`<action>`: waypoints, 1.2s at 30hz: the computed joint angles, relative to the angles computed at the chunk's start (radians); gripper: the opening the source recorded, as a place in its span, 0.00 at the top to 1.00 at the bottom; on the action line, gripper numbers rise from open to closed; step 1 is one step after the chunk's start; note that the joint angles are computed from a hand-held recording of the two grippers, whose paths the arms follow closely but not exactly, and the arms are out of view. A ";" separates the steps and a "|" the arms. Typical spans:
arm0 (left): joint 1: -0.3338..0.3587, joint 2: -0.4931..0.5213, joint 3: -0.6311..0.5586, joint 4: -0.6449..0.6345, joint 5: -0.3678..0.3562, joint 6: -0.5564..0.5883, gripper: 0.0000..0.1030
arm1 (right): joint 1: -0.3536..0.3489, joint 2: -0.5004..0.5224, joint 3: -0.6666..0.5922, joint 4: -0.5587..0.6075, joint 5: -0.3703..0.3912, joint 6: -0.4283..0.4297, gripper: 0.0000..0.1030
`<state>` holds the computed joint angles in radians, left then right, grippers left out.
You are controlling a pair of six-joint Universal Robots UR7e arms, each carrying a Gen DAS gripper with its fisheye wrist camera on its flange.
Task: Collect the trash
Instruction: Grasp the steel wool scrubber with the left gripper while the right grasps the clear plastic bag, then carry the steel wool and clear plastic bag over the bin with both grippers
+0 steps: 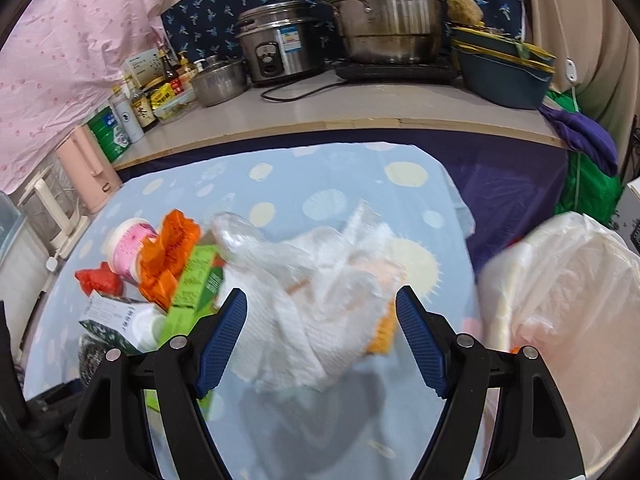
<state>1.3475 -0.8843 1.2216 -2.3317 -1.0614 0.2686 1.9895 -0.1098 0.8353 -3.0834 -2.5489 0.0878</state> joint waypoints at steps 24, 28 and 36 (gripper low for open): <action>-0.005 -0.008 0.011 0.003 0.009 -0.011 0.52 | -0.026 0.095 -0.223 0.168 0.112 -0.050 0.83; -0.012 -0.025 0.034 -0.007 0.014 -0.012 0.52 | -0.005 0.036 -0.101 0.080 0.089 -0.039 0.83; -0.047 -0.090 0.117 -0.074 0.009 0.018 0.52 | 0.035 -0.089 0.166 -0.080 0.061 0.017 0.83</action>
